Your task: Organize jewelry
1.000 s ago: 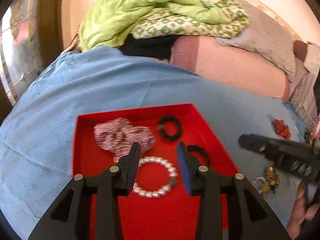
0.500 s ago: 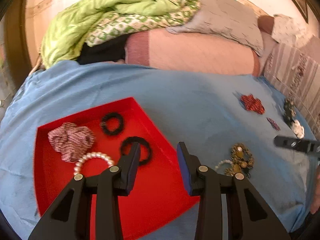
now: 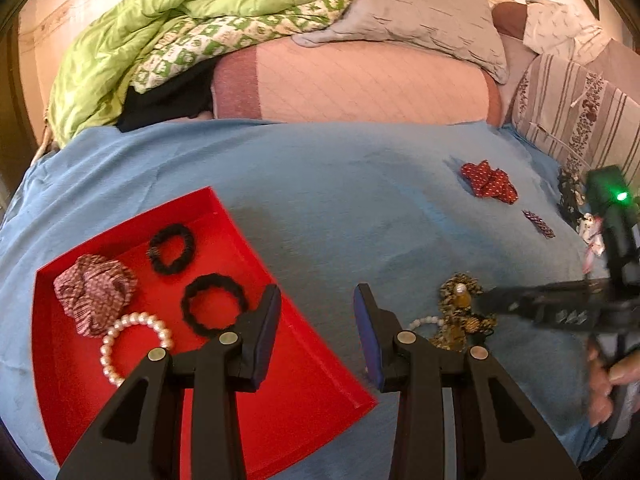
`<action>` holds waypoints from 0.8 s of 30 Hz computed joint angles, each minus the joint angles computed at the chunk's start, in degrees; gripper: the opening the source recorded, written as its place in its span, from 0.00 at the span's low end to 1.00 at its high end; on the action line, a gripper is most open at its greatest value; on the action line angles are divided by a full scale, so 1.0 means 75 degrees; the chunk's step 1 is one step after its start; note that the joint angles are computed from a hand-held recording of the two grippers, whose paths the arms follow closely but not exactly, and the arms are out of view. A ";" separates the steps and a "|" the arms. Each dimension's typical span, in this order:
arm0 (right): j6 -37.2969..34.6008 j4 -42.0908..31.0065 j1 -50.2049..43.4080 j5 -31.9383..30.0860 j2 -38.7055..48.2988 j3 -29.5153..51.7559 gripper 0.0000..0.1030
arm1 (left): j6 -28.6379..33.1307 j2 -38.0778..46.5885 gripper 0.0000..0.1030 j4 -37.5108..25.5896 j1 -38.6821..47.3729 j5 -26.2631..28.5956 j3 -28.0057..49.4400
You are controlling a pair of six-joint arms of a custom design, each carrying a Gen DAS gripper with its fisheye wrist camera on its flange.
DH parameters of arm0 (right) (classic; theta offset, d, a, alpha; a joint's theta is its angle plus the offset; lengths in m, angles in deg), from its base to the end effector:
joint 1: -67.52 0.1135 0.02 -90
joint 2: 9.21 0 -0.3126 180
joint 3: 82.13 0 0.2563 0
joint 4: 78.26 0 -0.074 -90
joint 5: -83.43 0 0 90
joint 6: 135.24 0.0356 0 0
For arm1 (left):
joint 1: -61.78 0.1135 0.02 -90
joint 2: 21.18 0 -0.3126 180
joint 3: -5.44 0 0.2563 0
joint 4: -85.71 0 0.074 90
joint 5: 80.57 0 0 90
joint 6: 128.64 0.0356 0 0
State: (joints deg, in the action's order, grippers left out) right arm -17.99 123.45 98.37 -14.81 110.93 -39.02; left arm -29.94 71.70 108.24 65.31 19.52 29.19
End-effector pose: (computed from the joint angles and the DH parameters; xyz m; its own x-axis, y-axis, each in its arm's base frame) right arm 0.2521 0.1565 0.0442 -0.8921 -0.0050 -0.4519 -0.1902 0.9113 0.3653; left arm 0.2019 0.0062 0.1070 -0.7078 0.1055 -0.6984 0.1685 0.9855 -0.0219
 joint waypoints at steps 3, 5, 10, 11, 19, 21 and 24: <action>-0.0249 -0.0170 0.0238 0.0510 -0.0005 0.0096 0.06 | -0.0110 0.0116 0.35 0.0042 -0.0292 -0.0048 0.0056; -0.0217 0.0125 0.0111 0.0418 -0.0257 -0.0193 0.06 | -0.0202 0.0180 0.35 0.0099 -0.0476 -0.0094 0.0071; -0.0321 0.1694 -0.0339 0.0060 -0.1666 -0.1520 0.06 | -0.0434 0.0338 0.35 0.0242 -0.0876 -0.0092 0.0086; -0.0317 0.1980 -0.0450 -0.0114 -0.1819 -0.1701 0.06 | -0.0469 0.0382 0.35 0.0263 -0.0953 -0.0111 0.0098; -0.0259 0.3129 -0.1076 -0.0625 -0.1748 -0.2192 0.06 | -0.0553 0.1127 0.35 0.0064 -0.1850 0.0829 0.0395; -0.0229 0.3030 -0.1237 -0.0749 -0.1754 -0.2174 0.06 | -0.0706 0.1268 0.35 0.0119 -0.2223 0.0870 0.0422; -0.0162 0.2860 -0.1356 -0.0761 -0.1830 -0.2085 0.06 | -0.1062 0.1522 0.35 0.0318 -0.2949 0.0531 0.0429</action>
